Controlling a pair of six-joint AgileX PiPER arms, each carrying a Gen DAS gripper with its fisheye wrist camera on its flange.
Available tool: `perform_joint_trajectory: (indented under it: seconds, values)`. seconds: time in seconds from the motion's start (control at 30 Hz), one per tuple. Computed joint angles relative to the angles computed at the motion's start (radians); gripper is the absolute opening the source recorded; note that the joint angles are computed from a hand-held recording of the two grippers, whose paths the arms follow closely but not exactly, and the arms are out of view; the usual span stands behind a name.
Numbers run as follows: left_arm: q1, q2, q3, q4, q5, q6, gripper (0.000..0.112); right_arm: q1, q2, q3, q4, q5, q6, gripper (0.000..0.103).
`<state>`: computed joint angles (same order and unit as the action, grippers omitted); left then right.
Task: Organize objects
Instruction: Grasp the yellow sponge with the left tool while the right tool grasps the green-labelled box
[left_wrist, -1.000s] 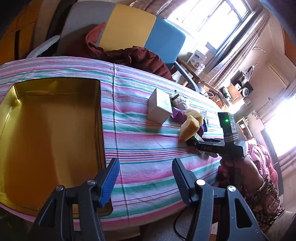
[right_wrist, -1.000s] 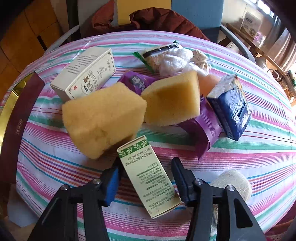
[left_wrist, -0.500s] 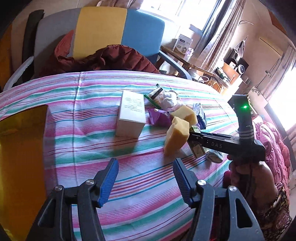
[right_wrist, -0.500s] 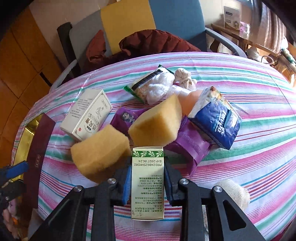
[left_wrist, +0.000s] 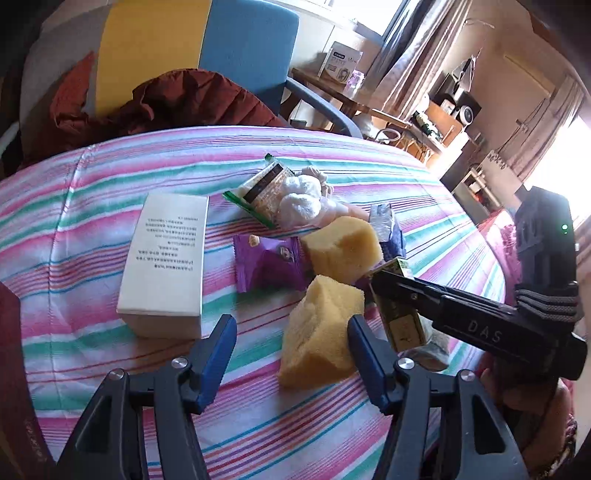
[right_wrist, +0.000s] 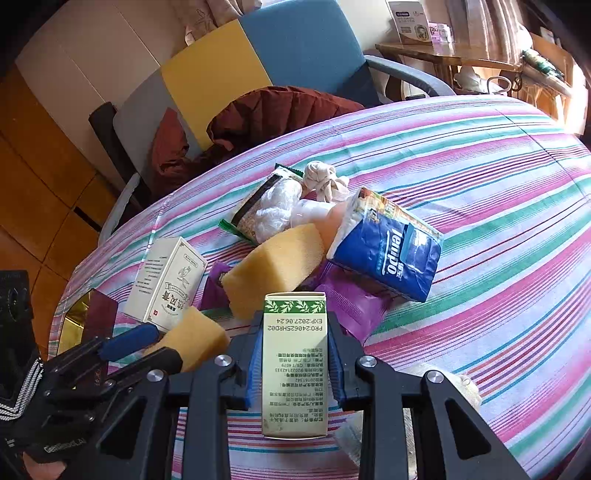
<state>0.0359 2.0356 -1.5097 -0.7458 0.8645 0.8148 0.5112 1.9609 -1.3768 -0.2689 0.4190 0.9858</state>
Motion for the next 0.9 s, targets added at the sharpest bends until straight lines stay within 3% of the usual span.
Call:
perform_joint_trajectory:
  seconds: [0.1,0.3,0.47,0.53,0.63,0.77,0.9]
  values:
    - [0.066,-0.037,0.083,-0.075,0.026,0.094,0.064,0.002,0.004,-0.007,0.007,0.002,-0.012,0.03]
    - [0.18,-0.154,0.283,-0.117,-0.042,0.227,0.06,0.013,-0.001,-0.005,-0.014,-0.008,-0.008,0.03]
    - [0.253,-0.25,0.416,-0.312,-0.051,0.478,0.062,0.019,-0.001,-0.005,-0.003,-0.015,-0.036,0.03]
    - [0.233,-0.253,0.407,-0.316,-0.06,0.499,0.062,0.017,-0.001,-0.003,0.01,-0.019,-0.047,0.03]
    - [0.156,-0.236,0.379,-0.246,-0.139,0.451,0.062,0.011,-0.004,0.005,0.031,-0.031,-0.065,0.03]
    - [0.1,-0.189,0.341,-0.197,-0.129,0.436,0.063,0.005,0.0,0.005,0.064,-0.037,-0.095,0.03]
    - [0.056,-0.173,0.358,-0.156,-0.188,0.423,0.062,0.005,0.005,0.002,0.079,-0.038,-0.113,0.03]
